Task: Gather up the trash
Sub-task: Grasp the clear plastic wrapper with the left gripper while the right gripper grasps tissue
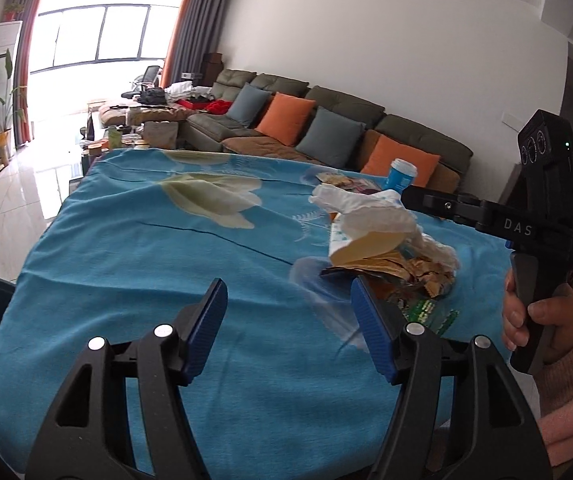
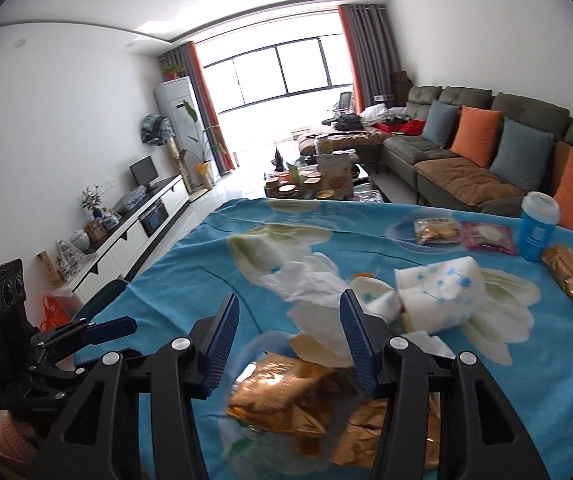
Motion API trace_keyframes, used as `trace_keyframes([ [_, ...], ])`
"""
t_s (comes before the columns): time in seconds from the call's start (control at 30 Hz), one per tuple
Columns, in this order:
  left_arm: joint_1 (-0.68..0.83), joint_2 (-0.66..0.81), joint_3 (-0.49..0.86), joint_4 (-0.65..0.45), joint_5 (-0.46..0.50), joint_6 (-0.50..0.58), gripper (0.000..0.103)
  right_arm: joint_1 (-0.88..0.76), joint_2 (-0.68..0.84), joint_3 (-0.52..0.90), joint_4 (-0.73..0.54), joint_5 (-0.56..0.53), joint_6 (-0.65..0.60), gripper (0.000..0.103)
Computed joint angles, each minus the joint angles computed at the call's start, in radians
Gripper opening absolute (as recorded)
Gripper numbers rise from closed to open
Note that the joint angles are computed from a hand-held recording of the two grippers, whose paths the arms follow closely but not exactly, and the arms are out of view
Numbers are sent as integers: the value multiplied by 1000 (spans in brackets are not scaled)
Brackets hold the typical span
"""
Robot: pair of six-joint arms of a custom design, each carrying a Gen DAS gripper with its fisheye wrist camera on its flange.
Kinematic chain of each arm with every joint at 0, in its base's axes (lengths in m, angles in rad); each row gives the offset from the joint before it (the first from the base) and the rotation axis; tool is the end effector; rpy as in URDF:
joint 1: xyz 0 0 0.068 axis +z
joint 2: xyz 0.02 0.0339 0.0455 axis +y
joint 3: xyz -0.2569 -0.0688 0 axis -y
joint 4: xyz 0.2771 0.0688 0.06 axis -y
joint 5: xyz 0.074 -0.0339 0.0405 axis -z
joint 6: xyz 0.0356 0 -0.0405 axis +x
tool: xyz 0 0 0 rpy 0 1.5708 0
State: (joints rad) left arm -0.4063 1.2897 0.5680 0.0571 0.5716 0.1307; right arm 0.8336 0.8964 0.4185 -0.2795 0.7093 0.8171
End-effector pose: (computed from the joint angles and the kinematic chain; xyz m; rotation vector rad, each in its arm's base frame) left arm 0.2479 -0.1276 0.1582 0.8877 2.0391 -0.7880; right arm 0.1561 0.1374 0.1706 0.3170 2.0984 0.1369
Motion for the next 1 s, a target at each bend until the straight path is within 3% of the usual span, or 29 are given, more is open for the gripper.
trace_keyframes([
  [0.13, -82, 40, 24, -11, -5, -5, 64, -15, -157, -75, -157, 48, 87, 50],
  [0.37, -146, 124, 94, -69, 21, -4, 64, -25, -349, -167, -285, 46, 150, 50],
  [0.63, -185, 146, 101, -115, 53, 53, 64, 135, -320, -150, -367, 121, 258, 50],
  [0.7, -204, 153, 95, -118, 49, 72, 60, 144, -343, -159, -390, 120, 287, 50],
  [0.83, -235, 167, 89, -130, 23, 91, 42, 142, -340, -165, -416, 116, 320, 50],
  [1.0, -218, 184, 99, -141, 59, 94, 21, 143, -254, -151, -415, 102, 350, 50],
])
